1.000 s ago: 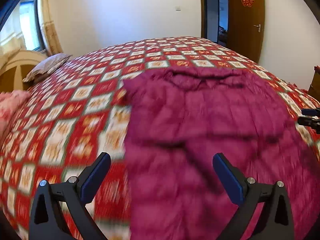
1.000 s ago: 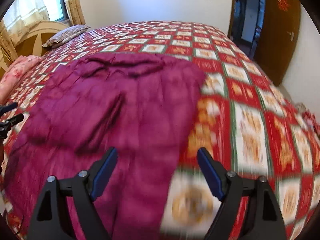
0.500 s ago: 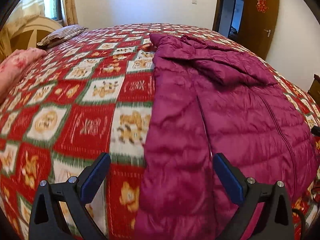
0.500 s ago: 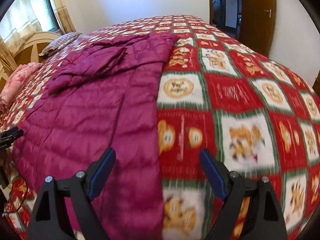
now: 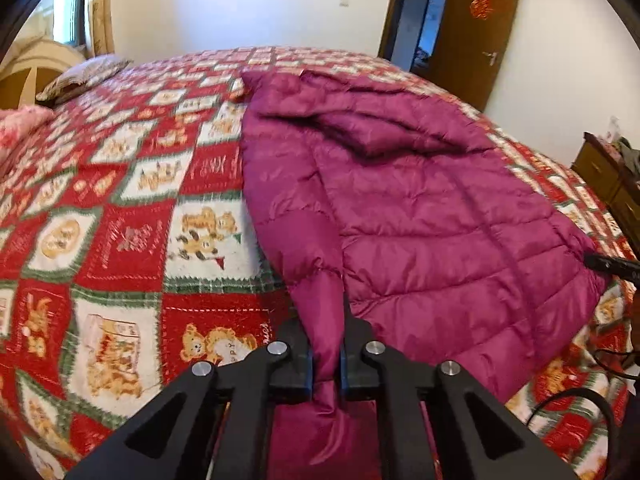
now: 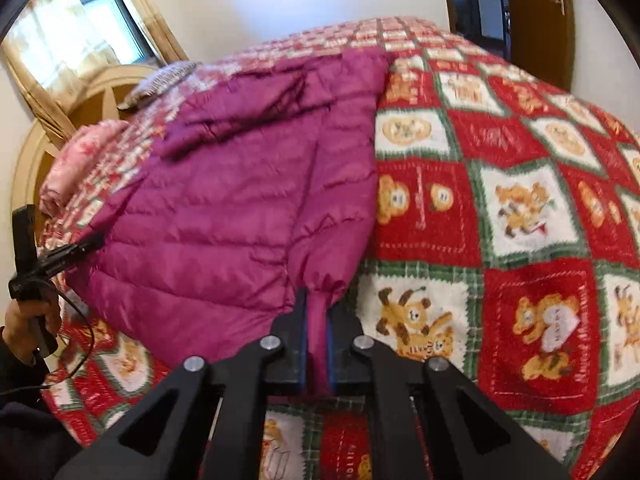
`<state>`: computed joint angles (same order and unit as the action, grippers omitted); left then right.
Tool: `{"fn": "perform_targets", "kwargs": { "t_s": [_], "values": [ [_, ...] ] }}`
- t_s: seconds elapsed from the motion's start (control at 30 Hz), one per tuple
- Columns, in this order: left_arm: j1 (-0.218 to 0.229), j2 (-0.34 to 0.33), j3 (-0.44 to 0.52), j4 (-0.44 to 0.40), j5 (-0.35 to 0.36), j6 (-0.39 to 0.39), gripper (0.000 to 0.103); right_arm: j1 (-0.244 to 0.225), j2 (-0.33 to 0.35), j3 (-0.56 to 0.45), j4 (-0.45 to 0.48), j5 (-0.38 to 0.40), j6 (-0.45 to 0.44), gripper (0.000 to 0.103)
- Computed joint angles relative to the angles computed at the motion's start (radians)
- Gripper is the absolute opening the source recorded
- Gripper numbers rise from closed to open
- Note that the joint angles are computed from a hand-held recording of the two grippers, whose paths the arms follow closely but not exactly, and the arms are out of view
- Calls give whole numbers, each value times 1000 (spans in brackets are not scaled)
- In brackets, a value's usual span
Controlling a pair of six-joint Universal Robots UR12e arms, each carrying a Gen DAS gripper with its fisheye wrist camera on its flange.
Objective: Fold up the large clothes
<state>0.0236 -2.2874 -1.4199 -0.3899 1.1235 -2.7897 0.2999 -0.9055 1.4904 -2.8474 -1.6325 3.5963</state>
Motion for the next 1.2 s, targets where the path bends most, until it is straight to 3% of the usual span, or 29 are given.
{"fn": "perform_targets", "kwargs": {
  "t_s": [0.23,0.33,0.5,0.63,0.77,0.97,1.2],
  "values": [
    [34,100,-97,46,-139,4,6,16,-72,80,-146,-38,-7,7],
    [42,138,-131,104,-176,-2,6,29,-97,102,-208,-77,-24,7],
    [47,143,-112,144,-222,-25,6,28,-109,93,-298,-119,-58,7],
    [39,91,-31,137,-208,-46,6,17,-72,34,-332,-144,-89,7],
    [25,0,110,136,-183,-111,6,-5,-5,-83,-301,-154,-104,7],
    [-15,-156,364,136,-43,-171,17,-49,91,-256,-223,-141,-38,7],
    [-38,-287,601,-17,22,-243,26,-78,205,-437,-78,-158,39,7]
  ]
}}
